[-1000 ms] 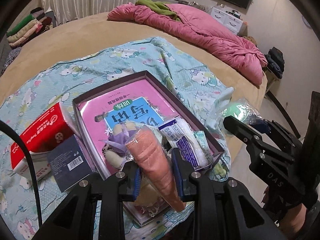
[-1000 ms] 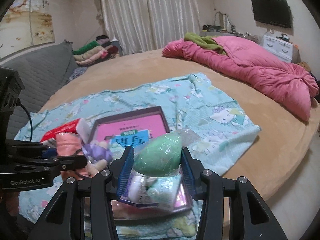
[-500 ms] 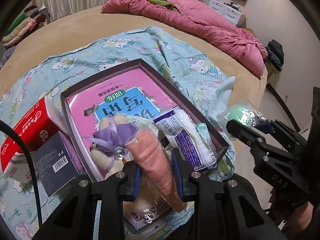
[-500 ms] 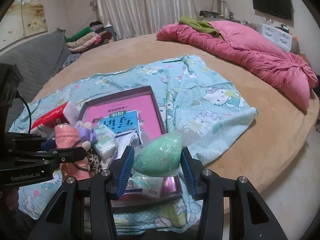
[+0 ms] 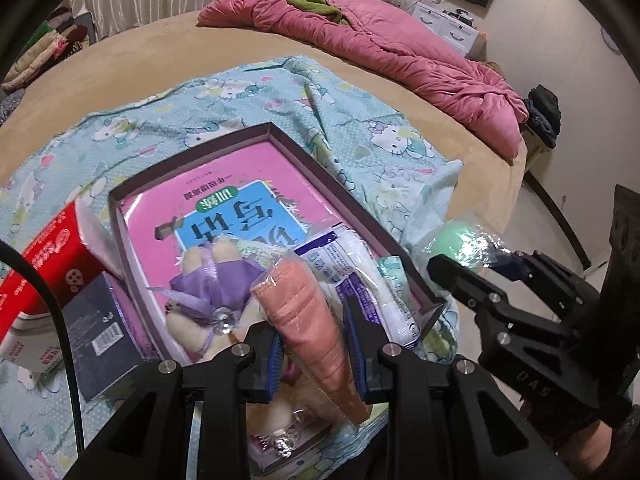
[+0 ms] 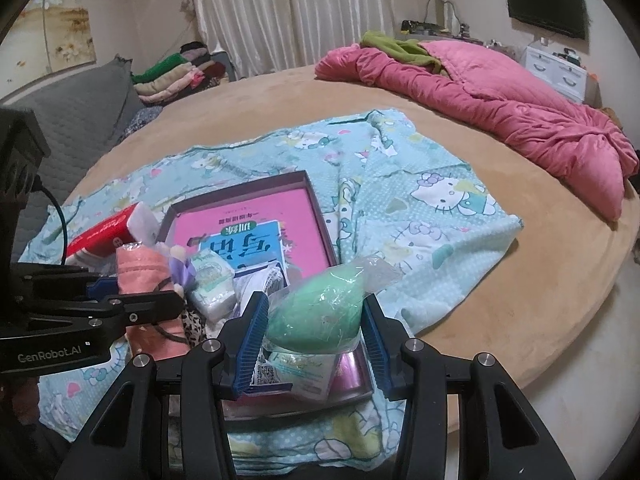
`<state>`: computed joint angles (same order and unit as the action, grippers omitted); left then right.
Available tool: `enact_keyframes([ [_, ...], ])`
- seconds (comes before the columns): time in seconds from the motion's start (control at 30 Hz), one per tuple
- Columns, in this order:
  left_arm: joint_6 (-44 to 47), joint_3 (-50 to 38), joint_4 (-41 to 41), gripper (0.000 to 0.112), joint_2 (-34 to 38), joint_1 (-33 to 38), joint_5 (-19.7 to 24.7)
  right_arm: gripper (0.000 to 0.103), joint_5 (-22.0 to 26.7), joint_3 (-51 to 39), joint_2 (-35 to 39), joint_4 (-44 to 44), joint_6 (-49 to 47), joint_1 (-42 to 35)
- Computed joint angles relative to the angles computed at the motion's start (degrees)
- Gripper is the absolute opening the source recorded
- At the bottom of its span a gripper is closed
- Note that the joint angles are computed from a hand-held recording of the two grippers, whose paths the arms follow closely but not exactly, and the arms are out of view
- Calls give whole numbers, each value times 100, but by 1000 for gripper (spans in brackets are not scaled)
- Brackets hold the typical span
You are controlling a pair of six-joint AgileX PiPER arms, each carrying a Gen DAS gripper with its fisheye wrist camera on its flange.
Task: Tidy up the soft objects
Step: 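Carry the pink towel with the left tool while the right tool carries the green sponge bag to the tray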
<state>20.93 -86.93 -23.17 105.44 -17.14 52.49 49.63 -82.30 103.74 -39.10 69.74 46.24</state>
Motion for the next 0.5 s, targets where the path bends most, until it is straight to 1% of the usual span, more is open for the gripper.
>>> enact_keyframes([
  [0.13, -86, -41, 112, 28, 105, -58, -4, 48, -45, 77, -71, 71, -25, -6],
  [0.37, -156, -79, 201, 28, 259, -51, -47, 48, -234, 231, -295, 600, -305, 16],
  [0.5, -147, -50, 210, 28, 297, -32, -107, 48, -191, 153, -191, 808, -519, 79],
])
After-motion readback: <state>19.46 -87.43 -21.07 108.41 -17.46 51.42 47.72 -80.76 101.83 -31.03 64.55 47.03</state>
